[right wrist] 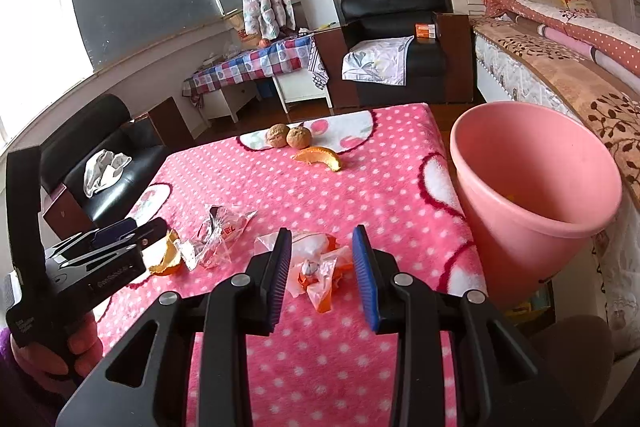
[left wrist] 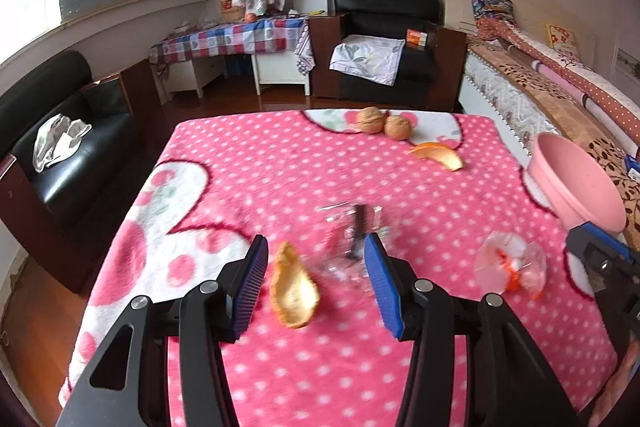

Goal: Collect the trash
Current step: 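Move both open tools back over the table trash, then close the left tool on the orange peel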

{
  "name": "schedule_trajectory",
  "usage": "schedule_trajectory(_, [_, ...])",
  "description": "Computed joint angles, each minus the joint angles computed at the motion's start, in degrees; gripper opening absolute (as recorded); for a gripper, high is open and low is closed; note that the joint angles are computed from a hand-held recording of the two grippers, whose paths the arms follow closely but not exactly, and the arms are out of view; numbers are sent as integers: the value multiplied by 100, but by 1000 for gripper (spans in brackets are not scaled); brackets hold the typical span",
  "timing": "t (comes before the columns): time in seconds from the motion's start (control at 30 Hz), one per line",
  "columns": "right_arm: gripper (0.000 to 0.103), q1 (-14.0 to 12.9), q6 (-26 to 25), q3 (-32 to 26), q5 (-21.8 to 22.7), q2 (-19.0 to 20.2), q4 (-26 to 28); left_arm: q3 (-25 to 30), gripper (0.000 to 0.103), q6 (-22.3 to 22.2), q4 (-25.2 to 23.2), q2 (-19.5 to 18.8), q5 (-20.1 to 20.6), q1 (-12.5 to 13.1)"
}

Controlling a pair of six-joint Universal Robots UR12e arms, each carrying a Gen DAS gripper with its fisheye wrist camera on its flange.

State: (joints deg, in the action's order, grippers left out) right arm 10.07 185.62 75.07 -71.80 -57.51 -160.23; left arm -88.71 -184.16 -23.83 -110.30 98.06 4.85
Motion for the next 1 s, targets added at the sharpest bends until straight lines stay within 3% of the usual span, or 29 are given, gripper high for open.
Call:
schedule_trajectory(0.5, [32, -25, 63, -26, 92, 41, 98, -141, 49, -599, -661, 81, -626, 377])
schedule_trajectory(0.9, [32, -30, 5, -36, 135, 56, 157, -11, 49, -508, -1039, -64, -432, 293])
schedule_trajectory(1.0, [32, -22, -8, -60, 143, 66, 234, -6, 41, -402, -1015, -73, -416, 271])
